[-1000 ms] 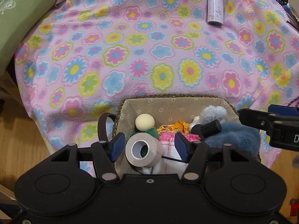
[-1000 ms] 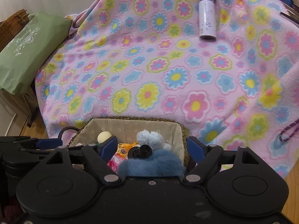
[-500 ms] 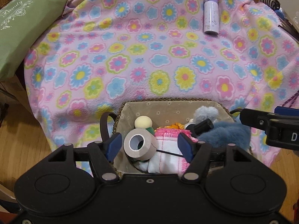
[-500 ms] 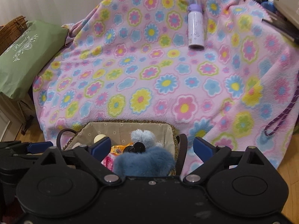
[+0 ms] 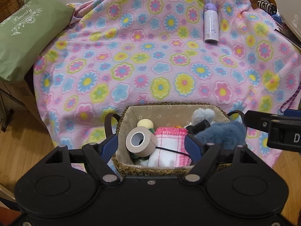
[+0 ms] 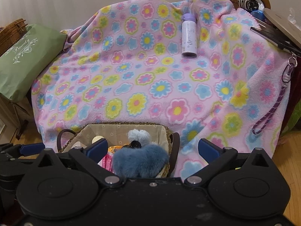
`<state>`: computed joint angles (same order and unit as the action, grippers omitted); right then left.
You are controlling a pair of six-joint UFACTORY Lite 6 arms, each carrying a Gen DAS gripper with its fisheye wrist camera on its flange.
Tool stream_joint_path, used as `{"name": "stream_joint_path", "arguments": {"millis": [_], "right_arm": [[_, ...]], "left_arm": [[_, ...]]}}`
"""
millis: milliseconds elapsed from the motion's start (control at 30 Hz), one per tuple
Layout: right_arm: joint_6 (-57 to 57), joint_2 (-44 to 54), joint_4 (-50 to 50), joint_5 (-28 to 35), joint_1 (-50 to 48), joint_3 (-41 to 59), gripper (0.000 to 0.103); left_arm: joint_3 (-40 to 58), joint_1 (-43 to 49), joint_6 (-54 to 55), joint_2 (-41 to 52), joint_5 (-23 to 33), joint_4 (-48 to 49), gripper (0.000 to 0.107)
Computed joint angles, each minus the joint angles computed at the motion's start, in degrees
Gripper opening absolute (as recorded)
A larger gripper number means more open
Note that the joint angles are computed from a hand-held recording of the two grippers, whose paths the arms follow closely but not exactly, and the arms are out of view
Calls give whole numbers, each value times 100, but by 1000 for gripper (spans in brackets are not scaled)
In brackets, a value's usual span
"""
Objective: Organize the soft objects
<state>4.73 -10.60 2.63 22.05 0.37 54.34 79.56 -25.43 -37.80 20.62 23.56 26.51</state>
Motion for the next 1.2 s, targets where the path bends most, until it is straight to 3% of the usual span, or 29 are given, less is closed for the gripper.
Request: {"name": "stream_joint_path", "arguments": {"millis": [100,267,333,1200], "right_arm": [[119,-8,-141,117,15,26,103],[615,79,-708,274,199,110,103],[510,46,-627,262,188,88,103],[156,-28,-251,406,43,66,103]], "left_arm": [[-11,-42,-178,-8,78,145,87],[-35,23,-97,-43,76,-39,86],[-57,92,267,-80,42,-426,86],[63,76,361,0,250,-599,86]]}}
